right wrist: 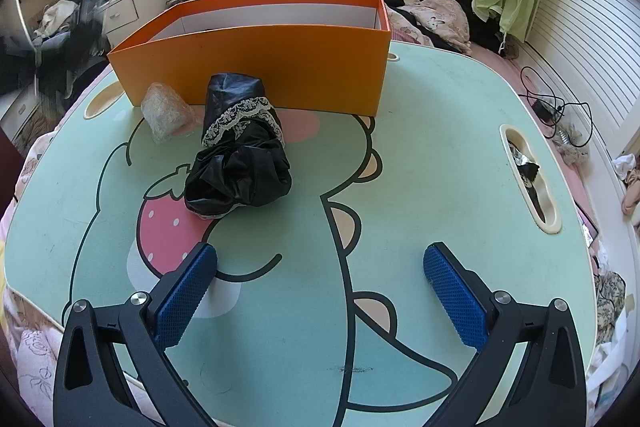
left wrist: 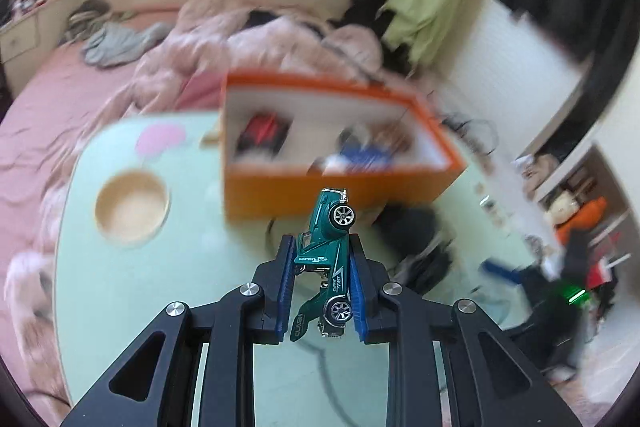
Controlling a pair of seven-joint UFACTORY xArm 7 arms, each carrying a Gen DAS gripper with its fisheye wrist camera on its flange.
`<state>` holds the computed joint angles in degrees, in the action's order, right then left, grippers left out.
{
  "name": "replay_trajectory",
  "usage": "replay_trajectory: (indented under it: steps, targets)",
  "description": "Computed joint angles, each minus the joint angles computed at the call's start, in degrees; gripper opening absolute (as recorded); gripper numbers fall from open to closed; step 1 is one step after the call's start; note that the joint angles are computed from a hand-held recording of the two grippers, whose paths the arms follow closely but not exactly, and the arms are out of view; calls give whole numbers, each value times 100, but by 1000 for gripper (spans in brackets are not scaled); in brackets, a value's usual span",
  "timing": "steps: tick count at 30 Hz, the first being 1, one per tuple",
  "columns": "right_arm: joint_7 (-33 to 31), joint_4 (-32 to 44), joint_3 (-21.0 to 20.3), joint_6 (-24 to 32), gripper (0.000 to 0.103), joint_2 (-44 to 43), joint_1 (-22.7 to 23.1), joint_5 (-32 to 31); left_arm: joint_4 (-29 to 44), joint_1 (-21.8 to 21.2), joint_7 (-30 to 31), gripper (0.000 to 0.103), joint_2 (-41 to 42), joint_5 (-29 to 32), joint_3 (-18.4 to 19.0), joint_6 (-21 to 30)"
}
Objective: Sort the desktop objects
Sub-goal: 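Carry the green car out with the left tool and release it on the table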
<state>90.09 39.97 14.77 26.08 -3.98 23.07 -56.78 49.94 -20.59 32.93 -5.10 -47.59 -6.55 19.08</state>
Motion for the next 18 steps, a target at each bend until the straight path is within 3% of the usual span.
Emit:
replay_trajectory:
  steps: [7,9,11,15,18]
  targets:
    - [0,-2,1,-2,103,-4,-1,-1,-124,-36,-218,27,441,47,-288,-543]
    - [-12,-2,-3,-4,103,-5,-4,7,-267,-58,-150,59,336,-3,-319,-716]
    - [-6,-7,-1,-6,103,-9,-4,2,-501,-126,-59,80,132,-47,-313,-970]
    - [-1,-19,-1,-15,103,-13,-9,-7,-1162,-93,-808,94,-392,1016,-377,-1359]
    - [-14,-40,-4,-20,103,-31,-14,6,-1592,-243,-1098,95,-704,1158,-256,-1428]
